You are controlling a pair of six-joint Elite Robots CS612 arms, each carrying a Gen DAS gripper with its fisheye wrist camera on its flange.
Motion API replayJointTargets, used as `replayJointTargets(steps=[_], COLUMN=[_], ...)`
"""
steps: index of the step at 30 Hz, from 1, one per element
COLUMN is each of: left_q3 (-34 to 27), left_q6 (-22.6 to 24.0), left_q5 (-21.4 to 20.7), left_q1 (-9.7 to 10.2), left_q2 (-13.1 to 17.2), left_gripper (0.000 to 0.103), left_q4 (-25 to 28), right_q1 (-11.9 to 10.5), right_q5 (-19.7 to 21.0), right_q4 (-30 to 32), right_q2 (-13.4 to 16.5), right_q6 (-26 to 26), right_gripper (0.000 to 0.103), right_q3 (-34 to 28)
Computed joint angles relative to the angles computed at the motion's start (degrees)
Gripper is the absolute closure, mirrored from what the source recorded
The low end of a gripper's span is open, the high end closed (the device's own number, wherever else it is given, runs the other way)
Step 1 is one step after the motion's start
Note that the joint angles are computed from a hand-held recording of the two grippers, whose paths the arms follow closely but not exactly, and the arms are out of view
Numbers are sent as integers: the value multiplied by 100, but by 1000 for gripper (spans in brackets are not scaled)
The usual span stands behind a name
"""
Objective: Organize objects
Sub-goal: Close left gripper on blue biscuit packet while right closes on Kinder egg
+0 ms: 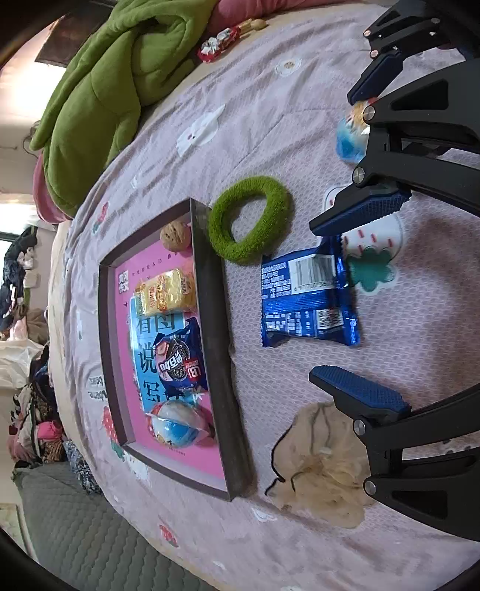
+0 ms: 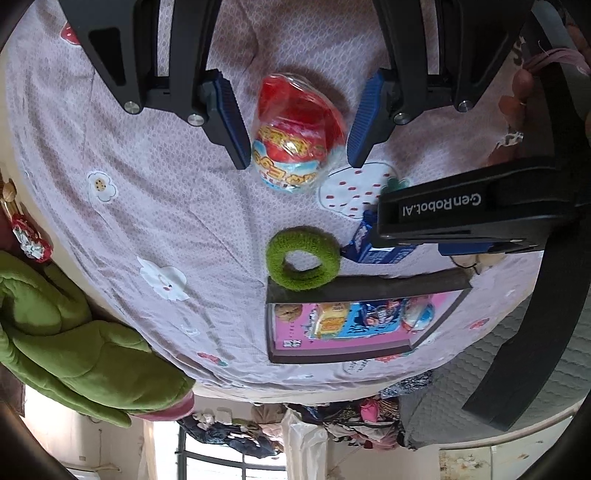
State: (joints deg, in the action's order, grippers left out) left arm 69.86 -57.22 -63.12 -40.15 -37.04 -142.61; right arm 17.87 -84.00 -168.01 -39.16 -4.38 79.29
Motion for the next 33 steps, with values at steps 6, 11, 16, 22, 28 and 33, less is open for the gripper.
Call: replayJointTargets(steps=[6, 11, 16, 22, 28, 33], left_q3=[-193, -296, -366, -435, -429, -242], left_q6=[-23, -81, -127, -55, -9, -4], left_q5=[-56, -165, -318, -451, -438, -431], left_q1=[69, 121, 160, 176, 159, 144], left_q2=[127, 200, 260, 294, 281, 200], left_gripper=[29, 29, 29, 45, 49, 49], left_q4=[148, 227, 258, 266, 281, 41], right_q1=[26, 12, -1, -15, -34, -46], right_q5=[-172, -147, -96, 45, 207, 245], right_q4=[107, 143, 125, 94, -17, -40], right_q2=[93, 132, 135, 114, 89, 86], right_q6=[104, 169, 150, 88, 70, 92], right_gripper=[49, 50, 50, 50, 50, 50], right_q3=[-125, -153, -150, -116, -70, -59])
